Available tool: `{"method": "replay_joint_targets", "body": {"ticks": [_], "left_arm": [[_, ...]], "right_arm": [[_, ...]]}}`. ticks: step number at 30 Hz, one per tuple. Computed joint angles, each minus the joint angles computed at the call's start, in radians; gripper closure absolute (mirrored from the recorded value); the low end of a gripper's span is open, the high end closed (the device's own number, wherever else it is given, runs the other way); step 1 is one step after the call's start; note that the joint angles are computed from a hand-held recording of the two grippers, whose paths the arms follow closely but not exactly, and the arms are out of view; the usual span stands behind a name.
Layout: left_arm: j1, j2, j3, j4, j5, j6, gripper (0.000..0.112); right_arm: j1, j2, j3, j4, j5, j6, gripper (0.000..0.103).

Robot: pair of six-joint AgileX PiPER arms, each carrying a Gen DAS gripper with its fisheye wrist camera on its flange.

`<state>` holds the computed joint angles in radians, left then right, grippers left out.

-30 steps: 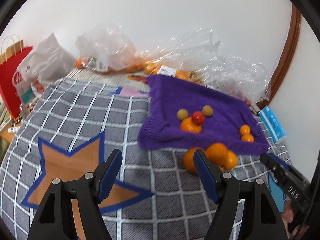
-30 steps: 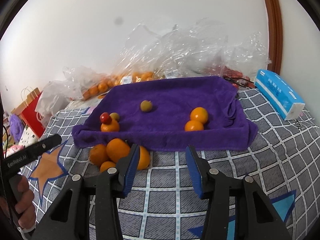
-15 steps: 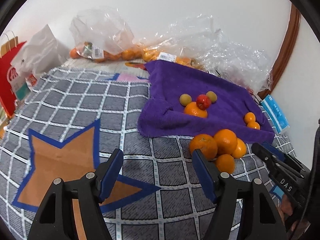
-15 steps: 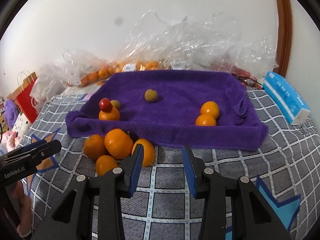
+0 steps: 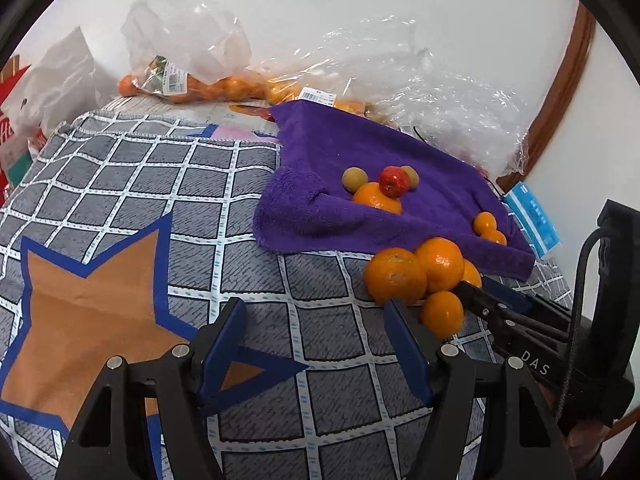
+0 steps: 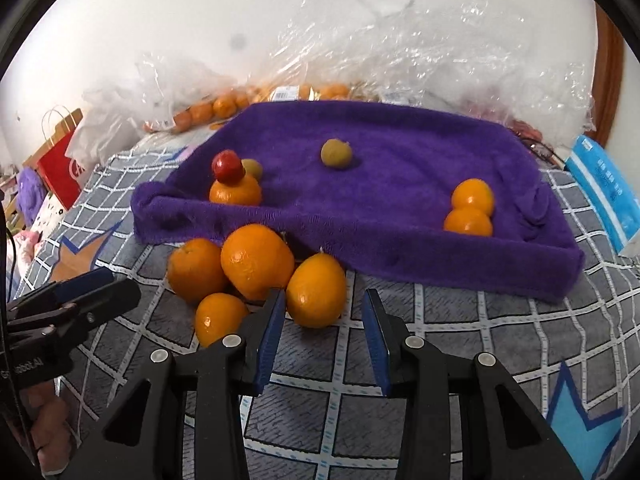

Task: Organize fruits
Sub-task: 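Move both open tools down toward the oranges beside the towel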

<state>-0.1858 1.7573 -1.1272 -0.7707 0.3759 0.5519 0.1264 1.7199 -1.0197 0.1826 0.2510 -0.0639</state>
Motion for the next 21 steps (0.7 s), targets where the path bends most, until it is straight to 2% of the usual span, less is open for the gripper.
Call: {"method": "replay_joint_targets", "body": {"ticks": [2,3,6,15,19,21], "left_arm": [[0.0,-0.001,0.001,0.005,-0.005,-0.009,0.044],[0.0,-0.002,0.002,0.0,-0.005,-0.004,0.044],[0.001,0.002,0.0,-0.009,0.0,0.005,0.043],[-0.014,0.012,-0.018,0.092,0.0,-0.098,0.043],[-0.015,0.014,-0.022,0.102,0.002,-0.107,0.043],[-0.015,0.014,-0.022,0.103,0.002,-0.106,0.043]], "right_arm": [[0.001,-0.001,0.004,0.015,-0.009,-0.011,0.066],[0.0,-0.001,0.006,0.038,-0.011,-0.034,0.072],[0.008,-0.012,0.018,-0.063,-0.024,0.068,0.072],[-0.027,-0.097,0.113,-0.2,-0.027,0.186,0.072],[-0.057,-0.131,0.153,-0.077,-0.013,0.059,0.072],[-0.059,-0.136,0.163,-0.064,-0.019,0.049,0.072]]}}
